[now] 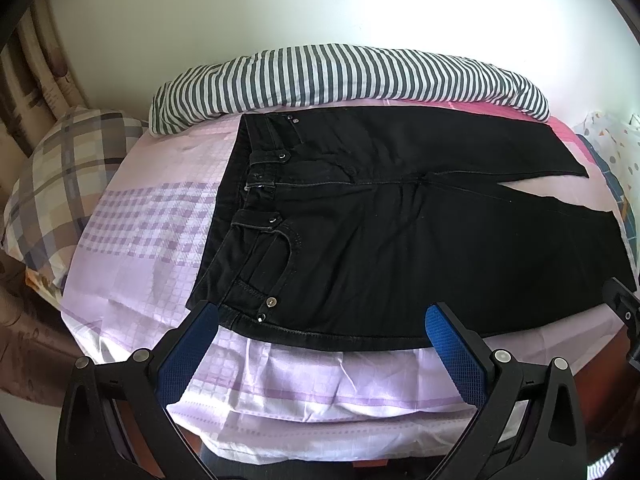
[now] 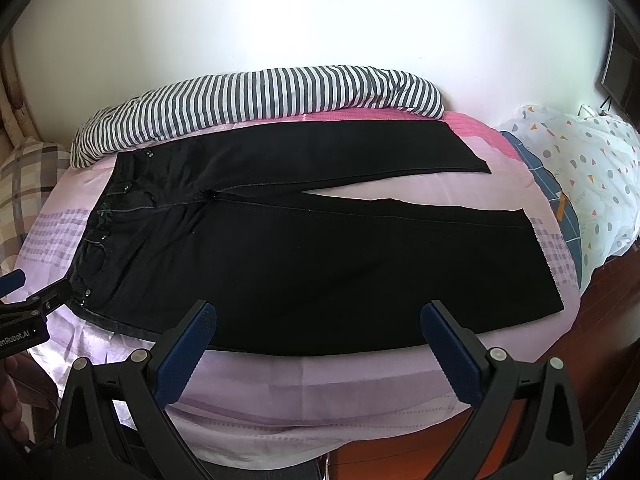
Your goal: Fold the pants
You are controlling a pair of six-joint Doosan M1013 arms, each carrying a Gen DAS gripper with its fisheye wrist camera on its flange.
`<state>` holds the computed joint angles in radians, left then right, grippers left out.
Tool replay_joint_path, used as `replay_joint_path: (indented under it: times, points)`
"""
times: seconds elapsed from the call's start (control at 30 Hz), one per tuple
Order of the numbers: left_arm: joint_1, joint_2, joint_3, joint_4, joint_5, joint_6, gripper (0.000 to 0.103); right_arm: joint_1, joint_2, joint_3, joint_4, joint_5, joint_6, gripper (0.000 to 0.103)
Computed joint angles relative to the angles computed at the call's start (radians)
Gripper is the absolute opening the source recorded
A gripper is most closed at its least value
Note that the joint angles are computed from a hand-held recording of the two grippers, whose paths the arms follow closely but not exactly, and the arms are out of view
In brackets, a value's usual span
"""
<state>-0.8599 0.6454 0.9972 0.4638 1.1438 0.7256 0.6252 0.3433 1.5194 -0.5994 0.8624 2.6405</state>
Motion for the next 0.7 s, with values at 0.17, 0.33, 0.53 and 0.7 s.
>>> replay_joint_path:
  times: [0.17,0.33,0.53,0.7]
  points:
    - [-0.005,-0.004,0.004,0.008,0.001,-0.006,0.103,0.005,-0.009,0.013,-0.026,-0.014,0.034,0.101]
    - [-0.012,-0.017,0.024,0.032,-0.015,-0.029,0.103,0.009,-0.021,0.029,-0.052,-0.024,0.071,0.101]
    - [-0.019,-0.027,0.04,0.049,-0.025,-0.043,0.103,0.018,-0.038,0.056,-0.097,-0.052,0.128,0.101]
    - [-0.026,-0.033,0.052,0.06,-0.034,-0.048,0.103,0.024,-0.043,0.064,-0.109,-0.054,0.139,0.101]
